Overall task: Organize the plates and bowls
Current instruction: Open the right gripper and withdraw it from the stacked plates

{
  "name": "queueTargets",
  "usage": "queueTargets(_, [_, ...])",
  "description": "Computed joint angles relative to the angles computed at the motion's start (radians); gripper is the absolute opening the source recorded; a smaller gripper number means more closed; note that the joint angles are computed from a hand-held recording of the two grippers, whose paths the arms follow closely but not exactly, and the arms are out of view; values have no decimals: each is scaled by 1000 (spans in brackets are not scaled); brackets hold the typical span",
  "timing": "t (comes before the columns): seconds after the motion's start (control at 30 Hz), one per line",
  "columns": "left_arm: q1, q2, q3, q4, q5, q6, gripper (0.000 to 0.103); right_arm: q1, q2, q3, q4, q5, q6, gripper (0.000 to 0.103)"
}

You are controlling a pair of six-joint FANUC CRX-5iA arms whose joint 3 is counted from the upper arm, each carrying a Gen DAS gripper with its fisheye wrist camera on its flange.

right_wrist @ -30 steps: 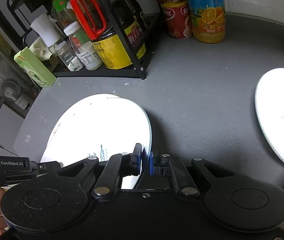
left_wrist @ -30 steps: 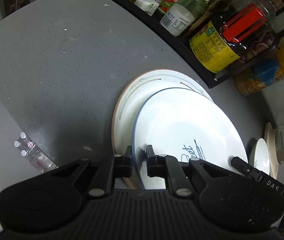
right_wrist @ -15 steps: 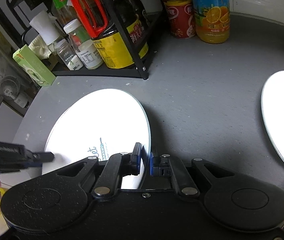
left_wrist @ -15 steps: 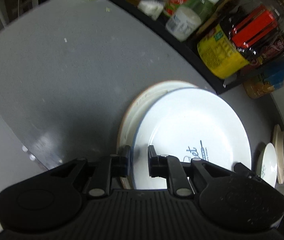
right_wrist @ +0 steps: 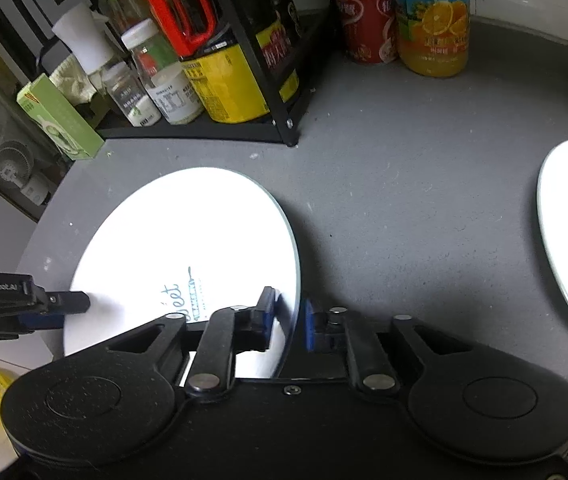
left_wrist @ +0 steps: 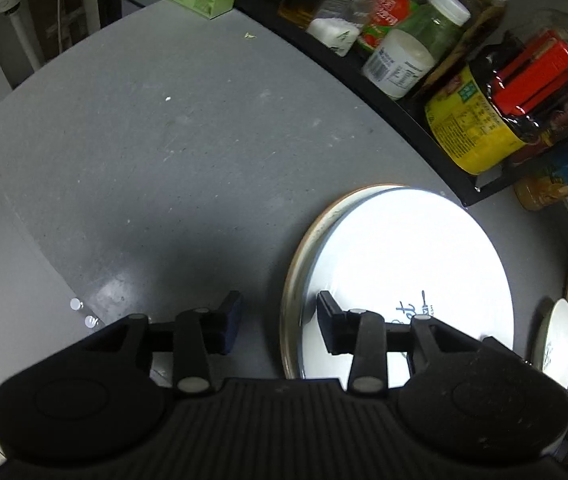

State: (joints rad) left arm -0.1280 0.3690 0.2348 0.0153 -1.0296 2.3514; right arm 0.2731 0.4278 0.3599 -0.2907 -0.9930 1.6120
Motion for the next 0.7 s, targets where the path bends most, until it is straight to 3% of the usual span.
queueTargets(0.2, [10, -4, -5, -7, -3, 10, 49, -5, 14, 23, -10, -25, -17, 24])
queueTargets(0.37, [-17, 42, 105, -74, -111, 18, 50, -26, 4, 47, -27, -63, -37, 30])
queueTargets(0.43, [-12, 40, 110, -50, -102, 7, 50, -47, -5, 52, -60, -77, -38, 34])
queueTargets(0.5, [-9, 37, 111, -24, -87, -12, 51, -57, -24, 38, -61, -71, -46, 46])
queueTargets(0.7, [-53, 106, 254, -57, -163, -66, 64, -75, -77, -7, -37, -62, -74, 62])
